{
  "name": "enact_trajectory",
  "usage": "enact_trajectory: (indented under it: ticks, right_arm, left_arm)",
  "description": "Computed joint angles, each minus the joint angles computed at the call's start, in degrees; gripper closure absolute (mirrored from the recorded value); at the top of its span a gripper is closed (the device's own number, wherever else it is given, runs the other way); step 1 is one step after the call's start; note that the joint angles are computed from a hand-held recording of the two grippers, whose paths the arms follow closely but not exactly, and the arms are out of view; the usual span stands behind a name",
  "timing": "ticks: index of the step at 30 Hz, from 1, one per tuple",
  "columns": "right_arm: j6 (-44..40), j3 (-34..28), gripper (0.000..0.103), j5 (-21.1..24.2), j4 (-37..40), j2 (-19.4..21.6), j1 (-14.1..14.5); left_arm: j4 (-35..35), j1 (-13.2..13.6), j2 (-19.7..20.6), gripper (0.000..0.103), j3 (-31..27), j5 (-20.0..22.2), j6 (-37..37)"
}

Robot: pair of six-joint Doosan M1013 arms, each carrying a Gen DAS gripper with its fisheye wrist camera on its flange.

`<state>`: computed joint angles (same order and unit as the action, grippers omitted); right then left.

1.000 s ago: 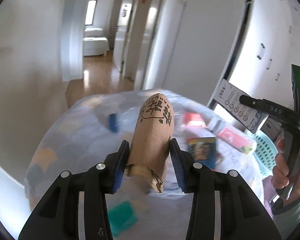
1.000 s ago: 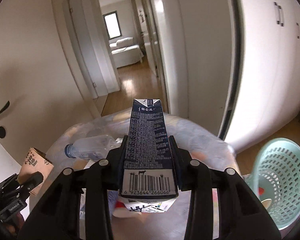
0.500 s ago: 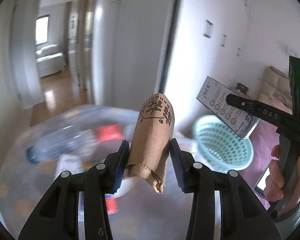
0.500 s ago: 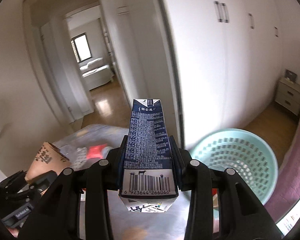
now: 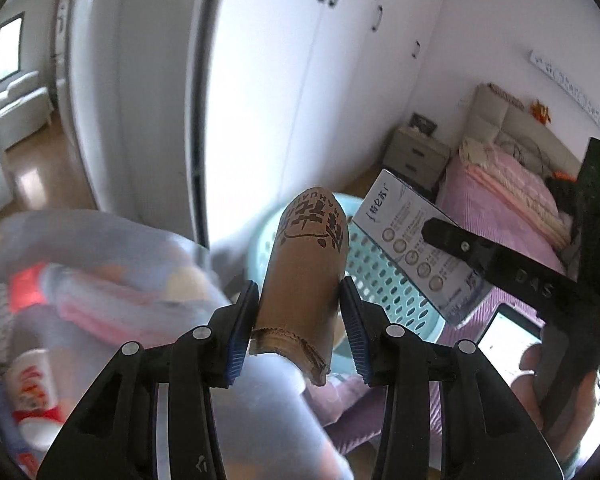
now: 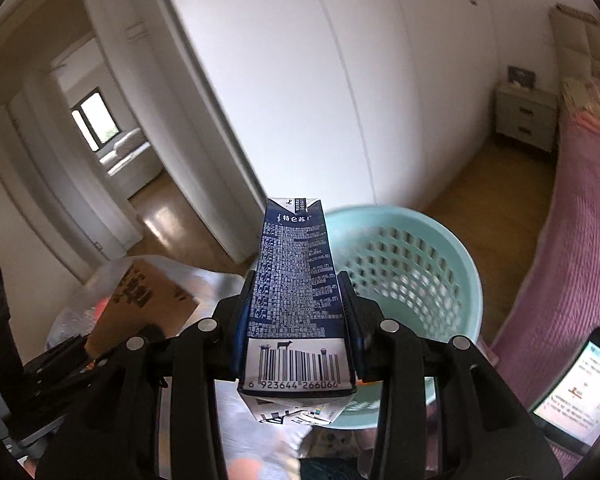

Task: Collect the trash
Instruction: 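Carry both items over the teal basket and release them inside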

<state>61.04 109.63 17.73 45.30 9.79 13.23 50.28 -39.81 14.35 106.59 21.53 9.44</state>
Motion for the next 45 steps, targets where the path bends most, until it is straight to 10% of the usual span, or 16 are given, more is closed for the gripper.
enact_trajectory:
  ticks: [7, 14, 33, 45]
  right_arm:
    - [9.2, -0.3, 0.067, 2.2, -6.8, 2.2, -2.4]
    - [14.3, -0.6, 0.060, 3.2, -9.6, 3.6, -3.2]
    - [-0.9, 2.1, 0.059, 0.5, 1.5, -0.1, 0.2]
    - [-8.8, 0.9, 0.059, 1.7, 5.0, 0.4, 5.7]
  left_arm:
    - [-17.5, 1.4, 5.7, 0.057, -4.8, -0.6, 17.0]
    - [-18.6, 1.7, 6.2, 0.037, -4.5, -1.6, 17.5]
    - [8.5, -1.6, -3.1, 0.037, 3.7, 0.0, -12.0]
    - [14.3, -1.7, -12.2, 0.037, 12.7, 10.4, -27.4]
